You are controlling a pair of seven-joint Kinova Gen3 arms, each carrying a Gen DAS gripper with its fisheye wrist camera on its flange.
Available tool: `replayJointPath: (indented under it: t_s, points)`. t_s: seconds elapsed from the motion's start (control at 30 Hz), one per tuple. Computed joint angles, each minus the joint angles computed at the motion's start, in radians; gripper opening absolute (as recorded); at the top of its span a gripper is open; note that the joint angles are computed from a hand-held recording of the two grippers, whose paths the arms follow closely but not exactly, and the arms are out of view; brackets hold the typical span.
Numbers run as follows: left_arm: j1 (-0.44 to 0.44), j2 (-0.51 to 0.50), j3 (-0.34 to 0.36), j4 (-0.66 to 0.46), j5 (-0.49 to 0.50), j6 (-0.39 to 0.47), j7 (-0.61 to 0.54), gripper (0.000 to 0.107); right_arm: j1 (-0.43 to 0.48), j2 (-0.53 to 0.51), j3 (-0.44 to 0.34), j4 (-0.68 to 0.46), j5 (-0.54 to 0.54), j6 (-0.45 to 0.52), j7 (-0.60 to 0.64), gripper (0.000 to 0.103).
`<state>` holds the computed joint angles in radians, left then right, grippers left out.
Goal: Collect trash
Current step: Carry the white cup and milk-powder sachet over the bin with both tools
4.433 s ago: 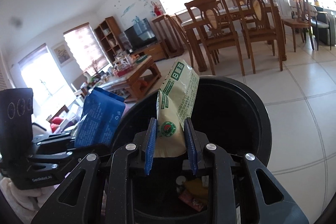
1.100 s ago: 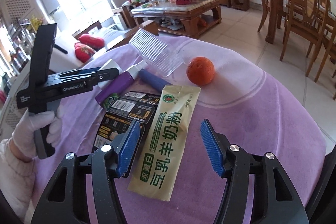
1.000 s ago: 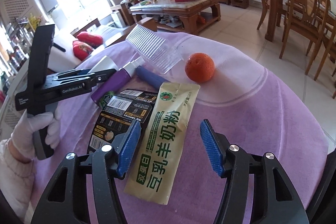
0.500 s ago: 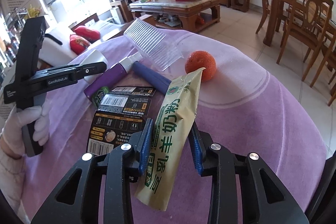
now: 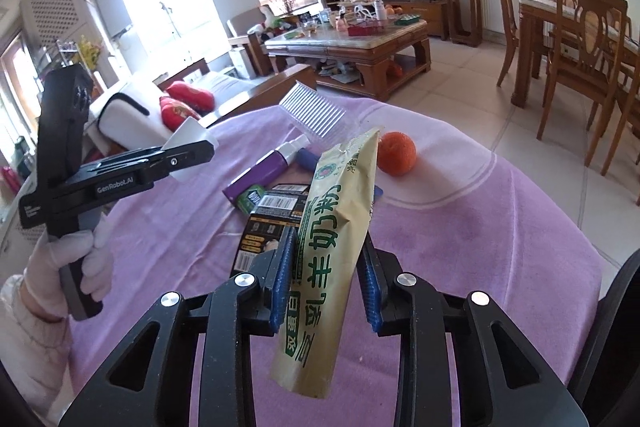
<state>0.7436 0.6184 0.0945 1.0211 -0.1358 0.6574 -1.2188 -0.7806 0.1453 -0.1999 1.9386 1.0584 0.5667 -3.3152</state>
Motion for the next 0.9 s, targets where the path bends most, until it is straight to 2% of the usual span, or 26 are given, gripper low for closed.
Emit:
replayJointPath:
  t_s: [0.17,0.33,0.43,0.63,0.77,0.9]
  points:
    - [0.052,-0.028,0.0,0.032,-0.016,-0.046,0.016,0.04,-0.02,-0.094,-0.051,0.075,0.073,0.065,-0.119,0.03]
    - [0.137,-0.031,-0.021,0.027,-0.069,-0.084,0.054,0.04,-0.012,-0.192,-0.151,0.168,0.135,0.165,-0.267,0.03]
    - [0.166,-0.015,-0.001,0.001,-0.073,-0.091,0.049,0.04,-0.002,-0.253,-0.211,0.226,0.141,0.216,-0.336,0.03]
    - [0.243,0.054,0.025,-0.119,-0.081,-0.06,-0.016,0.04,0.021,-0.389,-0.343,0.329,0.051,0.338,-0.407,0.03]
    - [0.278,0.119,0.048,-0.23,-0.049,-0.011,-0.08,0.04,0.046,-0.496,-0.433,0.391,-0.059,0.418,-0.424,0.03]
    - [0.328,0.173,0.037,-0.319,-0.026,0.024,-0.114,0.04,0.075,-0.62,-0.522,0.454,-0.177,0.484,-0.442,0.03]
